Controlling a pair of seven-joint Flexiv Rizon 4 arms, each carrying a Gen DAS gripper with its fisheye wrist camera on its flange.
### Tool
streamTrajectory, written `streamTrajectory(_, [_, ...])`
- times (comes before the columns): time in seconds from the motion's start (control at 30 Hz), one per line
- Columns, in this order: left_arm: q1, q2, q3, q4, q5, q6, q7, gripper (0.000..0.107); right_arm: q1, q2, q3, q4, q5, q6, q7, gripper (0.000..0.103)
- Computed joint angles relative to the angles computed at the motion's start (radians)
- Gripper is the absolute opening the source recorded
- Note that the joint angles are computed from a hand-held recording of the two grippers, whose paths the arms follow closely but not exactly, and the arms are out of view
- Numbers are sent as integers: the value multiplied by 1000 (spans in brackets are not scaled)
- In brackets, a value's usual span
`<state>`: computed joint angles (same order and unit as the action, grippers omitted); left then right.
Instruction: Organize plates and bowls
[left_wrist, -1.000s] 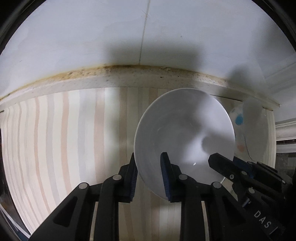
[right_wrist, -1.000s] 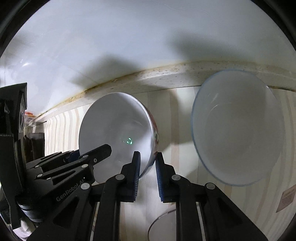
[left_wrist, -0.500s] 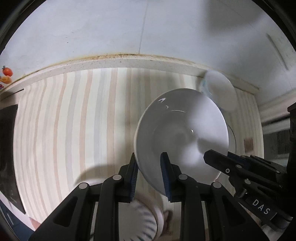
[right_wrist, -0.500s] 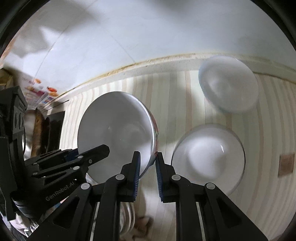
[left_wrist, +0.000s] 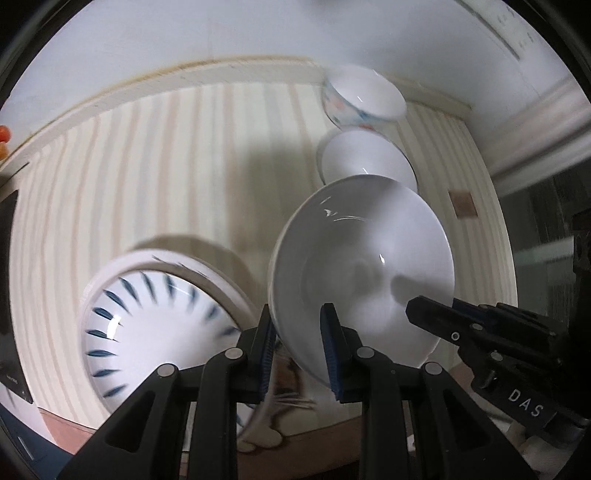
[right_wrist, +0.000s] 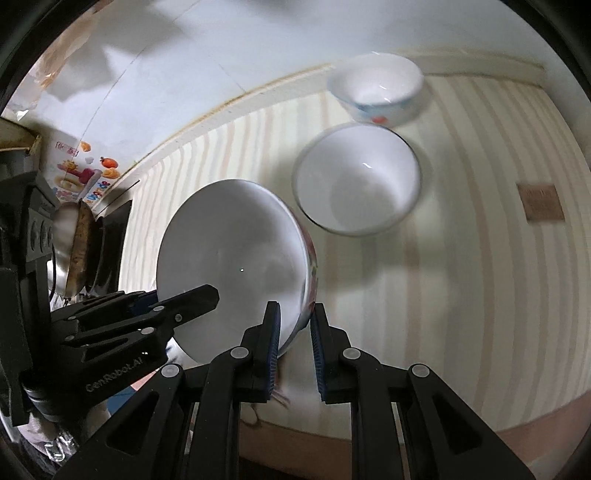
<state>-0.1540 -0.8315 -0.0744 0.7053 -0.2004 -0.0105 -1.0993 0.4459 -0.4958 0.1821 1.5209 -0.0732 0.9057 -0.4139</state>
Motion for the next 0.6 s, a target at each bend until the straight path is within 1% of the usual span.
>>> streamTrajectory(0.13, [-18,61,-3,138,12,54,37,22,2,53,-2,109,6,41,49,18])
streamTrajectory(0.27, [-35,85,-3,214,26,83,54,22,-2,81,4,179,7,57,83,18])
streamTrajectory(0.33, [-45,84,-1,229,36,84,57,22,-9,88,13,205,20,67,88,18])
streamTrajectory(0.6, [-69,101,8,290,75,90,69,22,-18,93,36,247,56,69,90,18])
